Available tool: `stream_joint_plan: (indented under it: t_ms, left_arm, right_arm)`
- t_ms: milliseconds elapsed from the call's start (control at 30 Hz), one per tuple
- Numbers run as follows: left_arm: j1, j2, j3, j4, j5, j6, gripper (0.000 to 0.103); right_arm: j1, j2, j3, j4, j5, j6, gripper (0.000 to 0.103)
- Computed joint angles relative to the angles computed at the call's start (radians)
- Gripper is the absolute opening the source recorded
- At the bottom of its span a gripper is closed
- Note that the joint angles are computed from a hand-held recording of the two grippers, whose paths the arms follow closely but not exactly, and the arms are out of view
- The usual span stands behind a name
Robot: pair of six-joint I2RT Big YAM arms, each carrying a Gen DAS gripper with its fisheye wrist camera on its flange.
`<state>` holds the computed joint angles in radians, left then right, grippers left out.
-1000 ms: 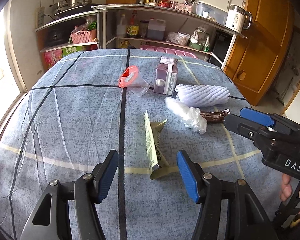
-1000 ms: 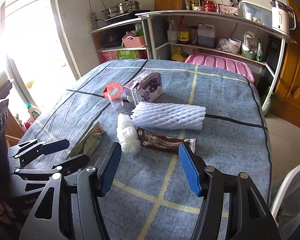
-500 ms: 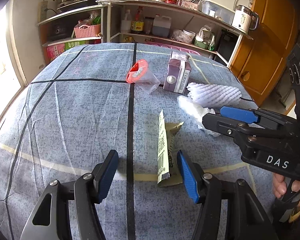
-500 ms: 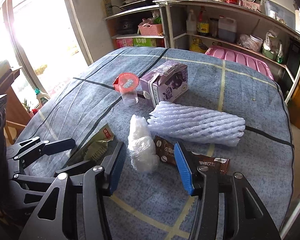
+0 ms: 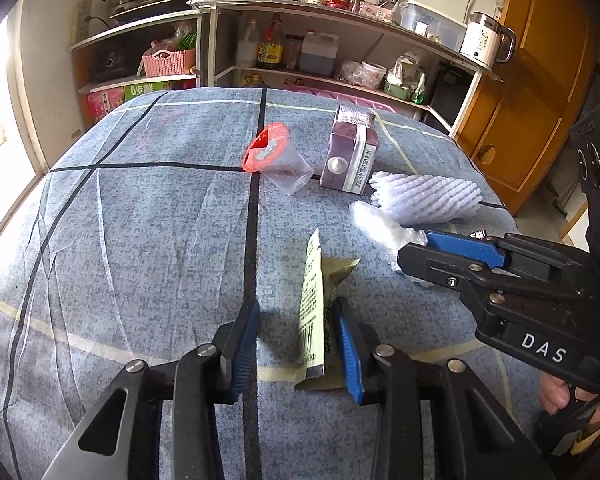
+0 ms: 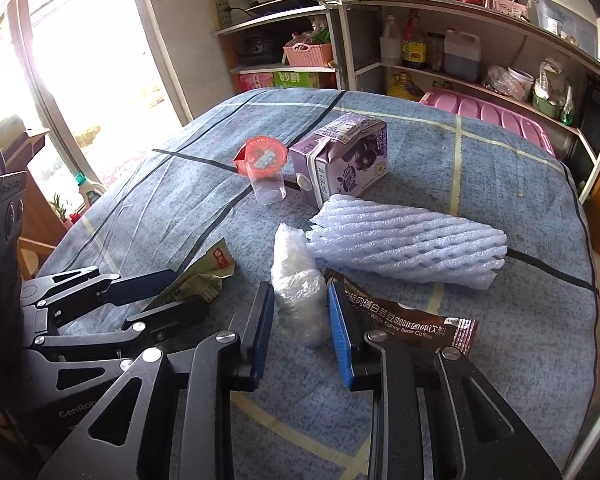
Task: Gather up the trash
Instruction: 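Grasp the white plastic bag with the right gripper while the left grasps the olive snack wrapper, then lift the plastic bag and wrapper and carry both toward the bin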
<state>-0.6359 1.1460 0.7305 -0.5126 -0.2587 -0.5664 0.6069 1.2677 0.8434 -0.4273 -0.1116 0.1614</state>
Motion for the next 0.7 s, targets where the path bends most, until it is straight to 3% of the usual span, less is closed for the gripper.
stream_joint_plan:
  t_ms: [100,700]
  left_arm:
    - [0.007,-0.005,-0.005,0.003,0.007,-0.004,0.021]
    - [-0.039,-0.073,-0.014,-0.03,-0.031,-0.033,0.019]
  right_arm:
    - [-0.001,-0.003,-0.002,0.003,-0.002,0.006,0.029]
    - [0.007,-0.099,-0.052,0.021,0.009,0.032,0.027]
